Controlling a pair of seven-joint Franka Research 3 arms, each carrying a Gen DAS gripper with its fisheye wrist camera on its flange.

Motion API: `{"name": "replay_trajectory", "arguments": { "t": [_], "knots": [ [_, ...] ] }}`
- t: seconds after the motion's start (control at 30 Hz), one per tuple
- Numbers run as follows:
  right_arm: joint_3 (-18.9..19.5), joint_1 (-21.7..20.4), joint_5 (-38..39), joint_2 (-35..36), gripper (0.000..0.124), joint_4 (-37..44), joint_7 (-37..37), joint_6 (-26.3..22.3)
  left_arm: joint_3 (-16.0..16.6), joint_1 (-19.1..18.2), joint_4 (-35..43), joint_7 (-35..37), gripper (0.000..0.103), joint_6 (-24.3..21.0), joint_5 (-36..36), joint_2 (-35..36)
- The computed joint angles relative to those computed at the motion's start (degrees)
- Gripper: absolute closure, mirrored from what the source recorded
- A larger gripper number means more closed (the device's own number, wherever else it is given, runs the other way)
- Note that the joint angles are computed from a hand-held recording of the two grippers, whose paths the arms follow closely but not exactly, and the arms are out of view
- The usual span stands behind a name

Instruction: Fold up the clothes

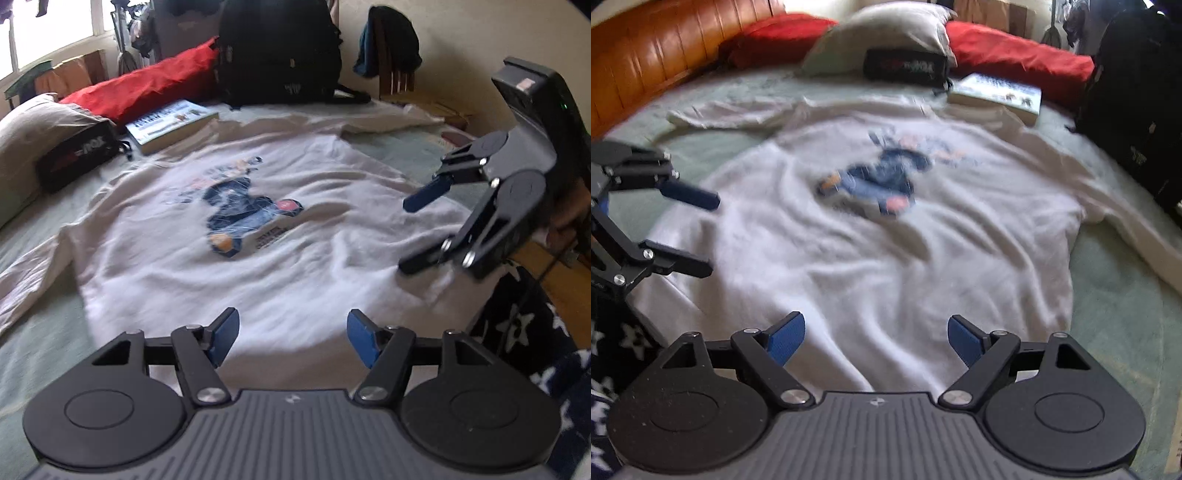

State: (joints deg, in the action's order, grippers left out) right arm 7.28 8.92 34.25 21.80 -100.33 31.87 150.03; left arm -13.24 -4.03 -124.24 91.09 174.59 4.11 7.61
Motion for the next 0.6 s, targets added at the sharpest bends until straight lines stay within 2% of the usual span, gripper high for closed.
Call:
{"name": "replay_trajectory", "arguments": {
  "t": [0.07,0.13,0.17,0.2,0.23,0.27,0.37,0.4,0.47,0.53,0.57,0.6],
  "knots": [
    [-0.1,0.7,-0.8,1.2,0.030,-0.5,-0.5,4.5,6.1,-5.2,3.7,-9.7,0.037,-2.2,11.1,3.2],
    [0.8,0.4,-0.3,2.9,0.026,-0.4,-2.9,10.0,9.4,-7.5,6.8,-16.1,0.028,-3.1,18.8,6.3],
    [0.5,0.5,-0.9,3.9,0.022,0.8,-1.8,10.3,8.7,-6.5,7.2,-16.3,0.026,-2.4,18.5,7.0],
    [0.5,-0.1,-0.8,4.5,0.021,2.0,-0.5,8.6,6.1,-3.9,7.2,-14.7,0.025,-2.4,15.6,7.1],
    [0.6,-0.7,-0.6,5.0,0.021,3.2,0.8,6.6,4.6,-2.4,6.7,-13.4,0.025,-2.3,14.3,6.7],
    [1.3,-1.4,0.1,4.6,0.022,2.8,0.0,6.7,3.9,-1.8,6.2,-12.1,0.025,-2.2,13.0,6.2],
    [3.6,-3.5,3.1,1.6,0.026,-1.4,-5.8,10.0,9.5,-5.9,3.2,-20.4,0.026,-1.6,22.8,2.8],
    [4.6,-4.4,5.0,0.4,0.027,-2.8,-8.4,10.5,11.1,-7.0,2.4,-23.9,0.029,-1.6,27.0,1.7],
    [7.2,-7.1,11.4,-2.9,0.035,-6.0,-16.6,9.9,12.1,-7.2,-1.4,-28.3,0.029,1.0,34.3,-1.9],
    [8.7,-9.0,17.9,-6.6,0.039,-9.3,-25.5,7.8,12.7,-6.9,-4.8,-33.1,0.029,3.2,42.1,-5.5],
    [9.0,-9.6,20.4,-8.2,0.042,-10.7,-29.4,5.8,11.6,-6.0,-6.4,-30.9,0.029,4.2,41.4,-6.7],
    [9.0,-9.9,22.5,-9.8,0.042,-12.1,-32.9,3.6,10.5,-5.6,-8.4,-25.6,0.028,5.0,37.2,-8.0]
  ]
}}
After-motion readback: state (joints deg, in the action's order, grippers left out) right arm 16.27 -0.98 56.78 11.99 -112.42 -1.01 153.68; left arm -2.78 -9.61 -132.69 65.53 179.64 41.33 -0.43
